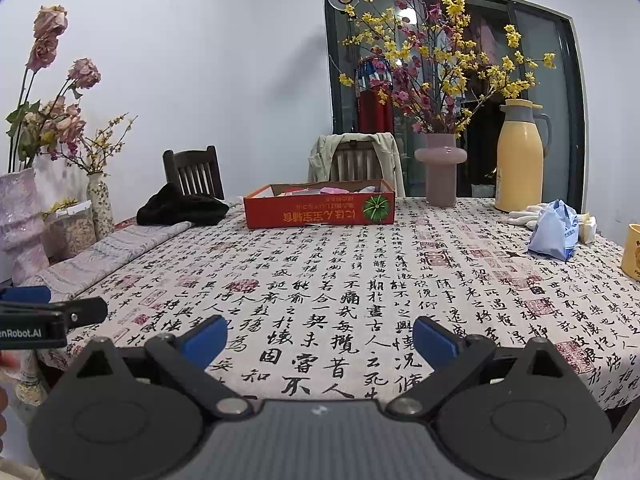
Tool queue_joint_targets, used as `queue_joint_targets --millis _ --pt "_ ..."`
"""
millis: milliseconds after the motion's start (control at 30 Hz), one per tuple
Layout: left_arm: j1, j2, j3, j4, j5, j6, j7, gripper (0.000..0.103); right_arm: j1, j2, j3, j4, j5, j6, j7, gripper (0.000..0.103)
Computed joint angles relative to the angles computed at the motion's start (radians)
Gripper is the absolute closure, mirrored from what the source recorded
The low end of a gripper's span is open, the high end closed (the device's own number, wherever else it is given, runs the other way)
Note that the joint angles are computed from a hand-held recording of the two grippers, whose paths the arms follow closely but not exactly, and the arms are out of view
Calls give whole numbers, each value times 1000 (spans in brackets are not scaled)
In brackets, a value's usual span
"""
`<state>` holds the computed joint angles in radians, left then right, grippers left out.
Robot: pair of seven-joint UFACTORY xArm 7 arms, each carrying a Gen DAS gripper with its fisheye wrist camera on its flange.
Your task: Organize snacks
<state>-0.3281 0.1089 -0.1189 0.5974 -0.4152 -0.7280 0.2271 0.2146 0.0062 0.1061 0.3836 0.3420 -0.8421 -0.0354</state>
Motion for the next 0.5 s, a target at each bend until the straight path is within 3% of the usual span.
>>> queue_joint_targets --millis 367,500 --pt "-2 0 -1 -4 0 -11 1 0 3 3 1 1 3 -3 -1 4" --pt "20 -5 1 -19 86 -19 -54 0 5 4 2 2 7 -3 -1 4"
